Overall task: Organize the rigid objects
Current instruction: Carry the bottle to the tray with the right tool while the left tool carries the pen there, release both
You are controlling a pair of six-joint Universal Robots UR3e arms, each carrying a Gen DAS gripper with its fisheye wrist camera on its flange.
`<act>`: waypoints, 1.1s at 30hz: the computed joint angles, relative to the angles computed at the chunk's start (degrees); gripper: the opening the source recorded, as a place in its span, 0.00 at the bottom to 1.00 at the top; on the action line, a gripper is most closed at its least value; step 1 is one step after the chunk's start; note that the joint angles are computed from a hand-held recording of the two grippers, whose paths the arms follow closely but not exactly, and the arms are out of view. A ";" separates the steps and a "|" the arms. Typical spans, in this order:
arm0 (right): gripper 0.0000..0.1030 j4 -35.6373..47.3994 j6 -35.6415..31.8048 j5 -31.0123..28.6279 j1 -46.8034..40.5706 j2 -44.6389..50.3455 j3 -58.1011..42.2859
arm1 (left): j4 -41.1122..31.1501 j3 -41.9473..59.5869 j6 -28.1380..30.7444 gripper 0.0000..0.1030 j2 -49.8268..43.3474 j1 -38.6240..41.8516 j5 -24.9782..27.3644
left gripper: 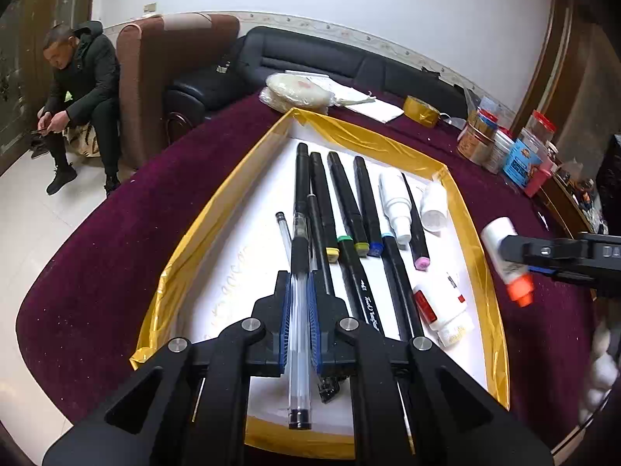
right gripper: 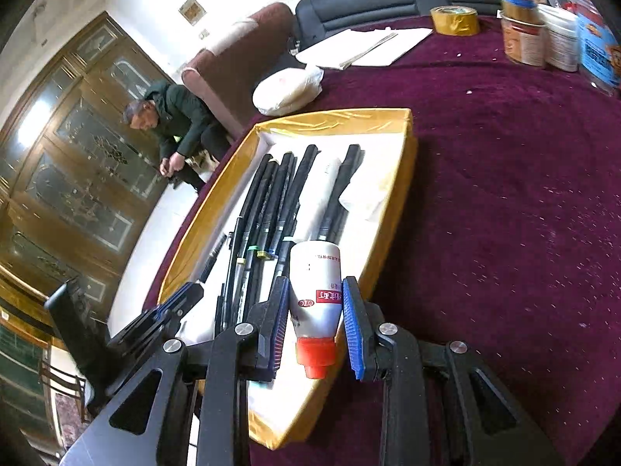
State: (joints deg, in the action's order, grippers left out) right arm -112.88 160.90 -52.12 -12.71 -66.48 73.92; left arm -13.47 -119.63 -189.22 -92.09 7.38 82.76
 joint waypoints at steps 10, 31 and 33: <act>0.24 -6.71 6.99 -11.19 7.60 6.86 -6.64 | 0.35 -0.71 1.96 0.41 2.16 -0.58 4.11; 0.26 -10.17 10.45 -18.83 11.63 8.50 -8.34 | 1.04 -0.01 3.13 0.52 1.56 -0.86 5.81; 0.26 -10.88 10.13 -17.96 11.41 7.47 -7.05 | 0.96 -0.07 2.94 0.53 1.57 -0.93 6.04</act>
